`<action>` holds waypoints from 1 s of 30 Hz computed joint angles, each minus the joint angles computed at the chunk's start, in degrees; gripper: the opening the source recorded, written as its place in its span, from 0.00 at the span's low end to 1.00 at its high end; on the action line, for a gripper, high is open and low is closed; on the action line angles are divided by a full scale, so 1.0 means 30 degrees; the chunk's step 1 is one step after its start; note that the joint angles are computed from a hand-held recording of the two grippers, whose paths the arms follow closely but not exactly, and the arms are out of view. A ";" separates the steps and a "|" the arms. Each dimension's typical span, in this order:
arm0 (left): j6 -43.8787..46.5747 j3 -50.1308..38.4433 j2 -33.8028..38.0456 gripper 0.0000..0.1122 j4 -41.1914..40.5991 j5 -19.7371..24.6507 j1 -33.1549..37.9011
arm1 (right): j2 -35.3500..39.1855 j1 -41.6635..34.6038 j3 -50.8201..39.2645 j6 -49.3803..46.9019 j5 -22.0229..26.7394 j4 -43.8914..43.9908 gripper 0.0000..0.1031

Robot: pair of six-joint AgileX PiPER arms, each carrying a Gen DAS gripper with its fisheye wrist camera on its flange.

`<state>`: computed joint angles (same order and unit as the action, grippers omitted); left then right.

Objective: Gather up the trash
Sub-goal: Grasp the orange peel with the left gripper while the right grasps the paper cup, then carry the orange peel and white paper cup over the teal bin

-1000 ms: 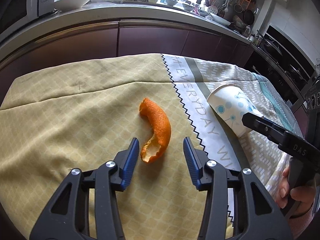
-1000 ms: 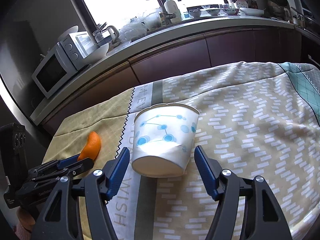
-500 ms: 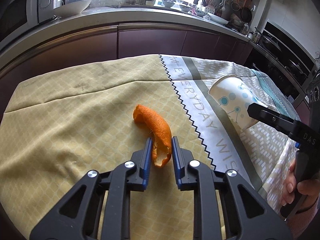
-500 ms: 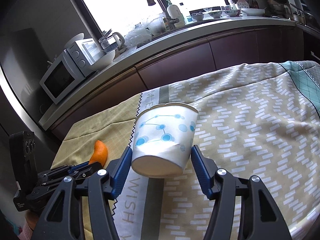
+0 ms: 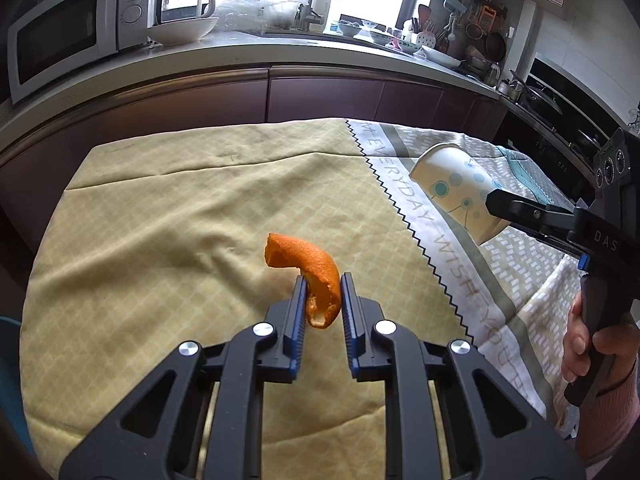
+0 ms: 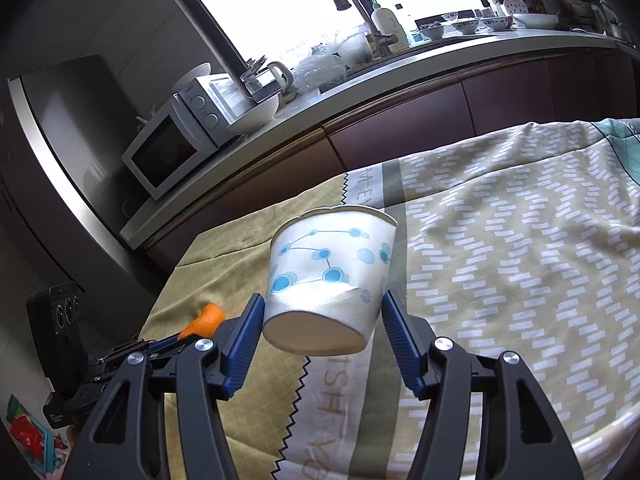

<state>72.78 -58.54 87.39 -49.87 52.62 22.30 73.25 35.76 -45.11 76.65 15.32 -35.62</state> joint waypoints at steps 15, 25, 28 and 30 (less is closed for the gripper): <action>0.2823 0.0318 -0.1061 0.15 -0.0623 0.3005 0.6122 | 0.1173 0.3087 -0.1220 0.2691 -0.0230 -0.2327 0.57; 0.3347 -0.0213 -0.1082 0.15 -0.0845 0.4088 0.8344 | 0.2676 0.4656 -0.2625 0.2941 -0.0469 -0.2484 0.57; 0.3552 -0.0408 -0.1054 0.15 -0.0909 0.4445 0.8990 | 0.3211 0.4971 -0.3243 0.2312 -0.0380 -0.1925 0.57; 0.3609 -0.0506 -0.1050 0.15 -0.0975 0.4581 0.9314 | 0.3381 0.5228 -0.3403 0.2459 -0.0384 -0.2075 0.57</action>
<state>83.61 -60.06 84.24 -52.80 66.37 50.24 83.39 51.44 -55.32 84.03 14.17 -41.85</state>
